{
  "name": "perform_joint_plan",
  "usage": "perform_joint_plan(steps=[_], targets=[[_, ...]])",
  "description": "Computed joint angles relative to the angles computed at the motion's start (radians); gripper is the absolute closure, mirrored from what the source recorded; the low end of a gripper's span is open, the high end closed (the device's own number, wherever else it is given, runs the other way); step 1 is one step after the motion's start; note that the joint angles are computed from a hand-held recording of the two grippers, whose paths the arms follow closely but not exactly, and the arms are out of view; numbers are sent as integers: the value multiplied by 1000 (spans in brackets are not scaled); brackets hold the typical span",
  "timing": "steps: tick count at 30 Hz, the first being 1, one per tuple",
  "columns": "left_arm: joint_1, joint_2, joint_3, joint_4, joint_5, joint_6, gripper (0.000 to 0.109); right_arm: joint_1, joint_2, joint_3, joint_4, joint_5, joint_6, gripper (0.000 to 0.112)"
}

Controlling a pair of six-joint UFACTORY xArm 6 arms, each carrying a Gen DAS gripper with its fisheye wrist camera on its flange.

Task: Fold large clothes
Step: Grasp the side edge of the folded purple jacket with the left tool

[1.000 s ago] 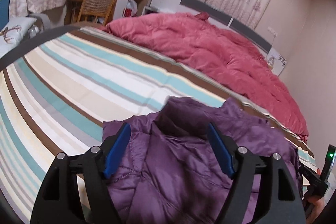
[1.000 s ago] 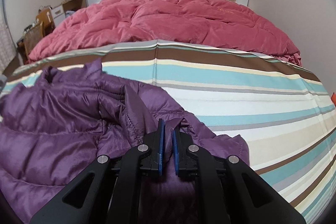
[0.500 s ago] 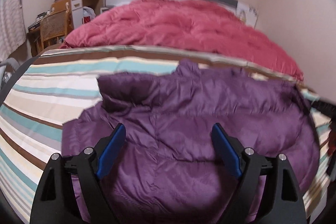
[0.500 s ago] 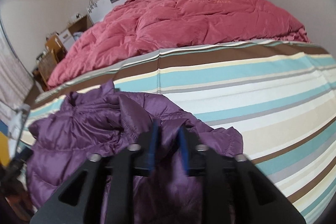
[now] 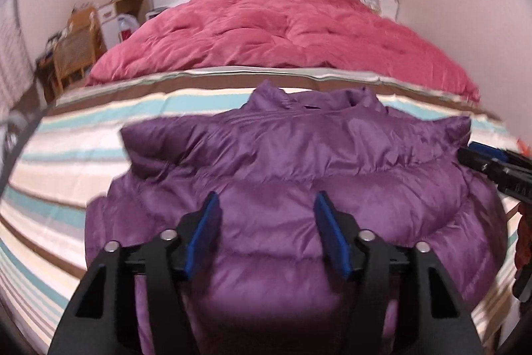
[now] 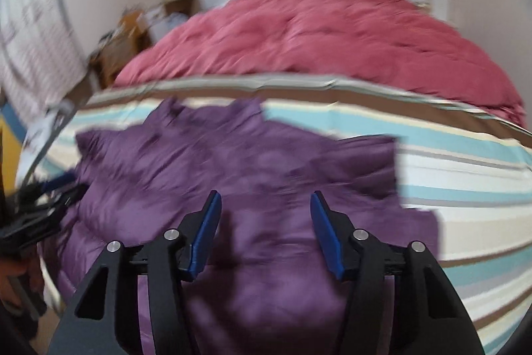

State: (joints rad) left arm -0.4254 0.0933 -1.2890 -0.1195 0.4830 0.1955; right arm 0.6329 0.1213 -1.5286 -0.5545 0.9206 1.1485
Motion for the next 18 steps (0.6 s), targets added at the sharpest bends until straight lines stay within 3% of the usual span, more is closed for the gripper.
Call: perform_joint_plan(steps=[3, 8, 10, 14, 16, 18], targets=[[-15, 98, -128, 116, 77, -55, 57, -16, 110, -117, 46, 53, -101, 57], [-19, 208, -260, 140, 138, -55, 56, -62, 198, -188, 82, 55, -165, 57], [-12, 219, -256, 98, 122, -58, 56, -83, 190, -152, 105, 5, -151, 57], [-2, 197, -150, -20, -19, -44, 55, -90, 181, -87, 25, -86, -64, 57], [-7, 190, -117, 2, -70, -67, 55, -89, 178, -74, -2, -100, -34, 57], [-7, 195, -125, 3, -63, -67, 55, -86, 187, -90, -10, -83, -38, 57]])
